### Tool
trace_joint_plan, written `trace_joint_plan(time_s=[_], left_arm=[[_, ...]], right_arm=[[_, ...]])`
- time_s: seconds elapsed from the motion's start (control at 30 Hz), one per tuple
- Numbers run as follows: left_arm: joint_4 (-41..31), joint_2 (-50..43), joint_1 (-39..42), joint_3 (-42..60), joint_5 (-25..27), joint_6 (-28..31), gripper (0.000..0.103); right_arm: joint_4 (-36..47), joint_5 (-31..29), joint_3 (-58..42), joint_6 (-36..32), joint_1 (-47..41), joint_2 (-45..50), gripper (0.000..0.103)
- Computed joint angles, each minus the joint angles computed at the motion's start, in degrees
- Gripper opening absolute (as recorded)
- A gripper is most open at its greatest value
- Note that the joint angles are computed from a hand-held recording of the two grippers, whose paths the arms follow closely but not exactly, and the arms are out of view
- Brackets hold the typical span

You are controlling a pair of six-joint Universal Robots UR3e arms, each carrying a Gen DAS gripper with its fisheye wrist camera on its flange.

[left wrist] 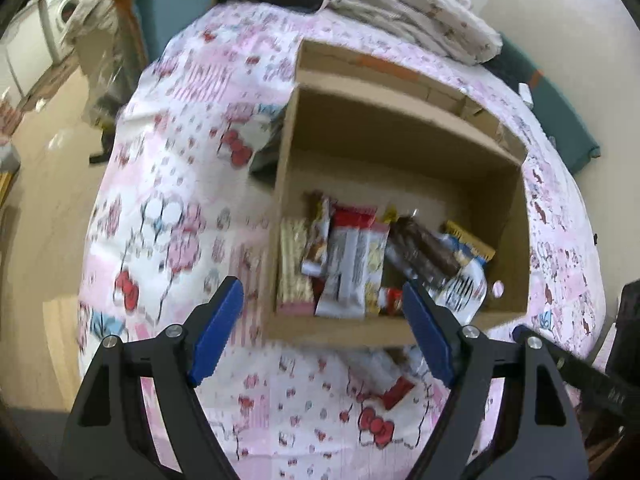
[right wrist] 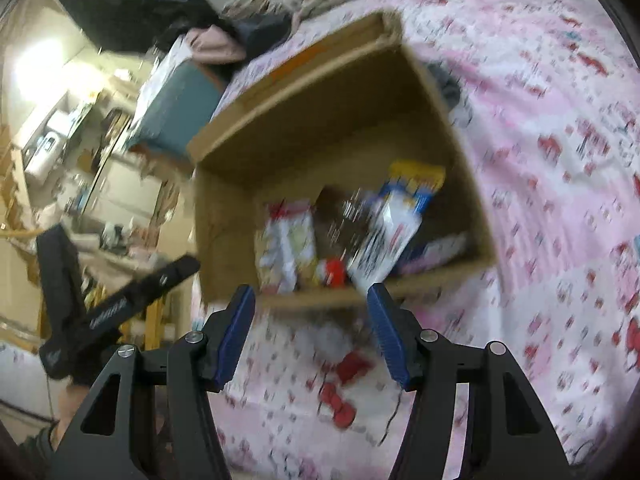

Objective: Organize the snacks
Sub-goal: 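Move both open tools back to the remaining snacks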

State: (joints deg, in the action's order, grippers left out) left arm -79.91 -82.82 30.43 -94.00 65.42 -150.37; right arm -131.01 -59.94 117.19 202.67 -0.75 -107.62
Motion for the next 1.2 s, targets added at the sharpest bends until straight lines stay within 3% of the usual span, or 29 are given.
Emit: trace_joint_plan(time_s=[0.3, 0.47, 0.57, 0.8, 0.9, 0.93, 0.97, 1.2], left_arm=[[-7.4, 5.5, 5.0, -3.7, 1.1, 3.0, 0.079], [-11.4, 8.2, 7.5, -5.2, 1.5, 5.3, 0.079], [-9.3, 10.4, 8.3, -7.5, 2.9, 5.7, 0.079], [-4.0, 10.0, 7.9, -9.8, 5.2, 3.9, 0.079], [3.4, 9.6, 5.9, -12.6, 7.8, -0.1, 0.079], [4.4, 8.8, 5.4, -12.8, 8.5, -0.9, 0.079], [4.8, 7.9, 5.1, -12.7, 9.2, -1.5, 0.079], [4.1, 7.1, 7.0, -13.5, 11.4, -2.6, 0.079]], right_arm=[[4.9, -13.1, -8.7, -1.3, 12.1, 13.4, 0.061], [4.2, -22.5, -16.1, -3.5, 19.1, 25.2, 0.049], [3.0, -26.7, -18.8, -6.0, 21.7, 29.3, 0.043], [2.8, -29.6, -22.6, -8.8, 24.3, 36.0, 0.038], [1.4, -31.3, -22.9, -9.6, 26.1, 37.5, 0.034], [0.9, -30.7, -23.0, -10.3, 26.7, 37.7, 0.025], [0.8, -29.8, -22.6, -10.6, 26.9, 37.4, 0.023], [0.7, -22.5, -21.2, -10.0, 30.3, 36.2, 0.021]])
